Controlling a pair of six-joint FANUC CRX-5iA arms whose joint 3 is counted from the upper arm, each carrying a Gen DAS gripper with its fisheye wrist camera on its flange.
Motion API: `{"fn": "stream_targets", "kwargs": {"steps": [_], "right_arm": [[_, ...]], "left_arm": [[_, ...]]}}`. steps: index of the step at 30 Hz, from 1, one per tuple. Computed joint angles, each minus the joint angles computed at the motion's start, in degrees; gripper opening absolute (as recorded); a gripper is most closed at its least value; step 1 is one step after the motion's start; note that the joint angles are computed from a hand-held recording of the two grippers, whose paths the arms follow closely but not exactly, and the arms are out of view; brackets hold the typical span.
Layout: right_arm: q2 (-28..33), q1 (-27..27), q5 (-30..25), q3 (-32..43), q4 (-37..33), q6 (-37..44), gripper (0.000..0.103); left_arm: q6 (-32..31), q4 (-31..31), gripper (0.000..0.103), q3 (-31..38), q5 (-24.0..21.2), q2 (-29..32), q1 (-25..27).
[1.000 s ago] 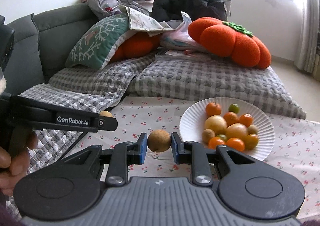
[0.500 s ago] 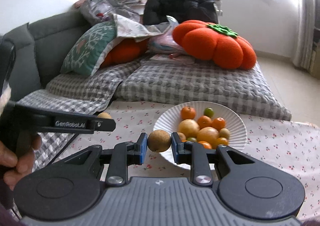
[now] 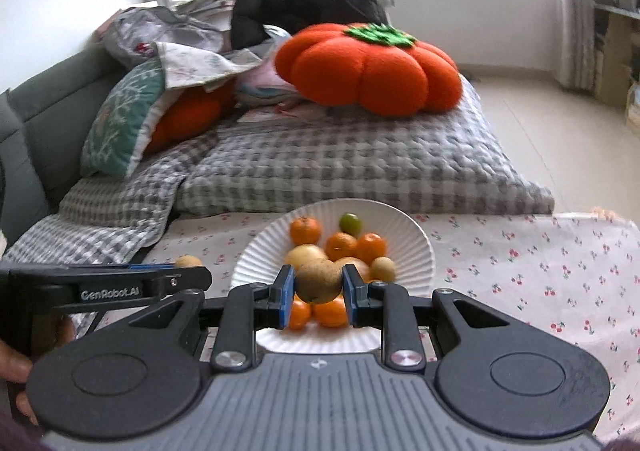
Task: Organize fruits
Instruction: 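Carry both held tan fruits over the white plate with both tools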
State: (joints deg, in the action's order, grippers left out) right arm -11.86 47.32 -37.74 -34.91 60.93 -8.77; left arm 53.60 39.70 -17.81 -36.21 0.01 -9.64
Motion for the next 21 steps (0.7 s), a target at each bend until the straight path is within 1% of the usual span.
{"fn": "stream_targets", "kwargs": {"steps": [5,10,15,21], "right_arm": [[0.6,-2.6,1.5,0.4,-3.7,1.1,0.023],[1.7,-5.5,3.1,1.1,-6.5,2.1,0.023],[3.7,-6.9,3.7,2.1,-9.1,4.6,0.023],[5.9,-7.9,3.9,3.5,-10.9,7.0,0.023]], "left_arm": [[2.5,-2.6,0.022,2.5,0.8,3.0,-1.2],[3.5,-3.5,0.022,4.9,0.7,6.1,-1.6],[6.3,-7.4,0.022,7.8,0.3,8.9,-2.1],[7.2,-9.4,0.022,10.0,0.2,11.5,-2.3]]}}
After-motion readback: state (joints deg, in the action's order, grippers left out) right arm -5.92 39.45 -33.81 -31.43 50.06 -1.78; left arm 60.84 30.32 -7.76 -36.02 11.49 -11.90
